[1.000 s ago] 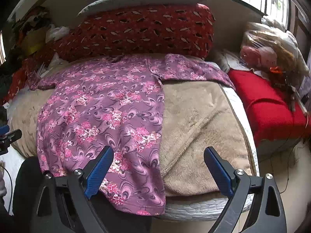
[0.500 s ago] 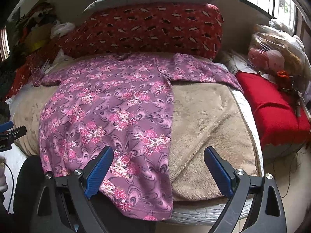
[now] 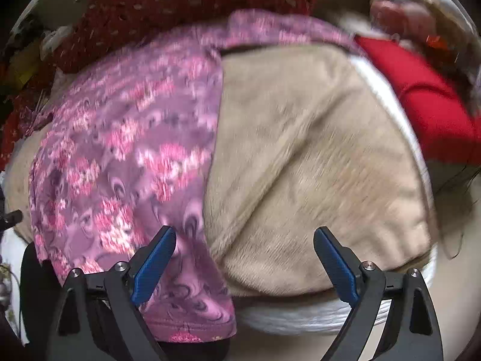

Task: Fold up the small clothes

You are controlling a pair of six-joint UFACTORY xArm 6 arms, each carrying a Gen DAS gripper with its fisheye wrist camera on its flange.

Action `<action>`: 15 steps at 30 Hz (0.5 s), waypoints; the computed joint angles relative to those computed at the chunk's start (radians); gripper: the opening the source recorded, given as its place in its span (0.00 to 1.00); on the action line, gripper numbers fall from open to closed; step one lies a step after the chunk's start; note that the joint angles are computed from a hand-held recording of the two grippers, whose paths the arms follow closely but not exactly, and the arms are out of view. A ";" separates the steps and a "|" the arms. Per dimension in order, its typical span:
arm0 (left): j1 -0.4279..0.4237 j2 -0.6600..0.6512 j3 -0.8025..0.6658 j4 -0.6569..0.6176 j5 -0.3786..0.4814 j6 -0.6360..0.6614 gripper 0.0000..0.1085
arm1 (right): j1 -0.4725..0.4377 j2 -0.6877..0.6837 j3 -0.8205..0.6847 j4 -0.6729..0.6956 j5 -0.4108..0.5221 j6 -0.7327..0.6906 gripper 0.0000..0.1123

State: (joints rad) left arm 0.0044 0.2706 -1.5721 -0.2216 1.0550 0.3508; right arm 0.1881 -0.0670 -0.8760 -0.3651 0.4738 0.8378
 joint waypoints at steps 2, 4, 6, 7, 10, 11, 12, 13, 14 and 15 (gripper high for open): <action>-0.021 0.018 -0.019 0.028 0.030 -0.007 0.95 | 0.006 0.013 0.017 0.138 -0.040 -0.114 0.82; -0.037 0.048 -0.048 0.053 0.063 -0.026 0.77 | 0.016 0.019 0.020 0.170 -0.047 -0.149 0.78; -0.043 0.103 -0.117 0.067 0.150 -0.040 0.22 | 0.026 0.014 0.027 0.160 -0.055 -0.165 0.64; -0.042 0.118 -0.136 0.080 0.167 -0.054 0.10 | 0.033 0.008 0.033 0.184 -0.062 -0.200 0.44; -0.010 0.127 -0.163 0.024 0.187 -0.041 0.04 | 0.053 -0.010 0.041 0.281 -0.068 -0.328 0.04; 0.005 0.129 -0.181 0.003 0.204 -0.036 0.04 | 0.060 -0.019 0.050 0.313 -0.085 -0.365 0.04; 0.026 0.128 -0.201 -0.027 0.228 -0.032 0.04 | 0.064 -0.034 0.065 0.345 -0.115 -0.395 0.04; 0.045 0.127 -0.222 -0.053 0.248 -0.029 0.04 | 0.069 -0.061 0.085 0.406 -0.147 -0.442 0.03; 0.067 0.117 -0.234 -0.080 0.264 -0.026 0.04 | 0.074 -0.099 0.110 0.485 -0.184 -0.496 0.03; 0.093 0.104 -0.249 -0.106 0.279 -0.018 0.04 | 0.077 -0.132 0.130 0.537 -0.213 -0.529 0.03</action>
State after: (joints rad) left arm 0.0970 0.3743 -1.8209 -0.3275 1.3338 0.3324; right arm 0.2654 -0.1987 -0.7463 0.1724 0.2604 0.3089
